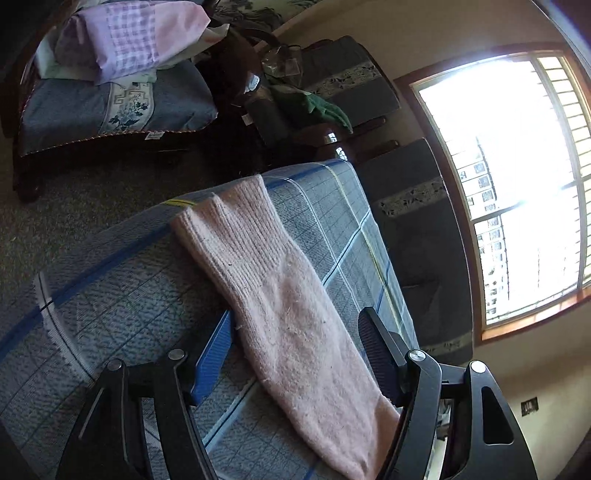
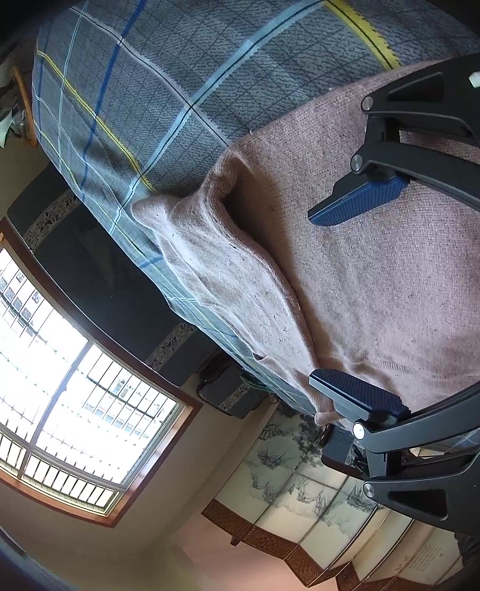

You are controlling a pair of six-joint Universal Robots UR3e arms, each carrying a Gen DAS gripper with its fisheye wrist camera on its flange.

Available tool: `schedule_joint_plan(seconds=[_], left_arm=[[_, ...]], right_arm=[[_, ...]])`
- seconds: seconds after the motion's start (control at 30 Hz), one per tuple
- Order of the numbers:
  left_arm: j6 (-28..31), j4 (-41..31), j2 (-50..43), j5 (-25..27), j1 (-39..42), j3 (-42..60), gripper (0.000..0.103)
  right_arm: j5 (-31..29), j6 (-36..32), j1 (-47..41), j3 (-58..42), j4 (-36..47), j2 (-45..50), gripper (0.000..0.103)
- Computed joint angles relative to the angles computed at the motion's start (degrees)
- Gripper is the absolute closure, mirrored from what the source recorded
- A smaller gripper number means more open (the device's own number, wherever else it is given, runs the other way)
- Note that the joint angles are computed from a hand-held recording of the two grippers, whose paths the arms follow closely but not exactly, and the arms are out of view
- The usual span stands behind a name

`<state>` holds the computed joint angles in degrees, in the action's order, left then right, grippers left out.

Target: Fold small clothes

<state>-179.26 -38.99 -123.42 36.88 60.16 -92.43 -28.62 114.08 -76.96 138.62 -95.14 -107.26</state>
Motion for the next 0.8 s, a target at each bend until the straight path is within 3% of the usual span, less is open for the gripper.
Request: schedule_joint_plan(seconds=[0.03, 0.07, 0.1, 0.23, 0.37, 0.47, 0.57, 0.67, 0.8], left_arm=[[-1.22, 1.47, 0.06, 1.82, -0.73, 0.14, 0.047], [-1.89, 1.36, -0.11, 4.50, -1.85, 1.07, 0.078], [-2.52, 1.09, -0.06, 6.60, -2.69, 1.40, 0.099], [-6.39, 15.14, 7.47, 0.83, -3.24, -9.93, 0.098], [-4.88, 13.64, 20.73, -5.75, -11.76, -13.64, 0.098], [-10.27, 15.28, 26.24, -6.53, -23.95, -10.15, 0.098], [-19.10, 20.60, 23.52, -2.26, -40.12, -2.46, 0.098], [-23.49, 21.78, 13.90, 6.06, -57.48, 9.30, 0.098], [-21.86, 20.47, -3.46, 12.84, -75.19, 24.91, 0.097]], right_arm=[[0.01, 0.46, 0.05, 0.24, -0.65, -0.16, 0.025], [0.03, 0.78, 0.11, 0.41, -1.15, -0.23, 0.025], [0.09, 1.10, 0.22, 0.55, -1.67, -0.20, 0.025], [0.32, 1.68, 0.54, 0.59, -2.60, 0.19, 0.024], [0.67, 0.20, 0.21, 0.02, -0.72, 0.63, 0.023], [0.80, -3.03, -0.94, -0.75, 2.90, 1.28, 0.023], [1.37, -6.37, -2.16, -1.89, 7.15, 2.33, 0.023], [1.87, -9.78, -3.20, -2.98, 11.20, 3.78, 0.023], [2.23, -12.06, -3.44, -4.25, 13.77, 5.48, 0.023]])
